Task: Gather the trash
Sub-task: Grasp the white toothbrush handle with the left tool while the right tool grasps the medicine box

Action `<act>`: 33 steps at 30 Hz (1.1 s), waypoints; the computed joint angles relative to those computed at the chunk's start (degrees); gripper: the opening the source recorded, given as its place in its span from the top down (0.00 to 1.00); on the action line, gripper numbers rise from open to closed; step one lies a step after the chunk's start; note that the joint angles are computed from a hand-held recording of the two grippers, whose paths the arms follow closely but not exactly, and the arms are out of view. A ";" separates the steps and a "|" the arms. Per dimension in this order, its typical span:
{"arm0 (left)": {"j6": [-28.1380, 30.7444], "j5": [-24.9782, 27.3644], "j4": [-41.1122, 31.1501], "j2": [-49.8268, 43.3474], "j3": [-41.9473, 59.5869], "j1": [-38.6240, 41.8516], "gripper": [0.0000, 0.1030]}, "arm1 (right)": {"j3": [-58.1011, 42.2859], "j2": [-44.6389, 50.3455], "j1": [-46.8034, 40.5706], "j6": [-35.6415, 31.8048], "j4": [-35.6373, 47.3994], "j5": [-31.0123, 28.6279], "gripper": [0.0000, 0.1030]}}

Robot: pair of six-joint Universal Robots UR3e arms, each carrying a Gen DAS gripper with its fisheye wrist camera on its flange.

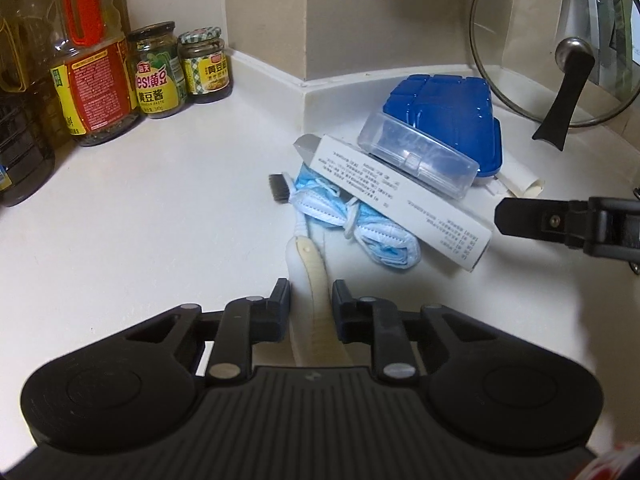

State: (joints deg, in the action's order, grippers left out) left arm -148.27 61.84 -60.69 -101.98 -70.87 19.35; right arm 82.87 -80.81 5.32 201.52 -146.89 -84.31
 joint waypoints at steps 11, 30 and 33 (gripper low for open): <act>0.45 -4.58 -2.87 1.41 0.28 5.78 0.81 | -6.26 6.26 -0.88 -3.55 0.51 6.93 0.22; 0.15 -6.06 -5.15 2.25 1.57 8.09 0.81 | -6.75 9.20 -3.87 -5.03 -0.32 15.43 0.27; 0.57 -6.73 -5.88 2.70 1.54 8.65 0.81 | -5.70 8.31 -2.52 -4.52 -2.05 13.17 0.29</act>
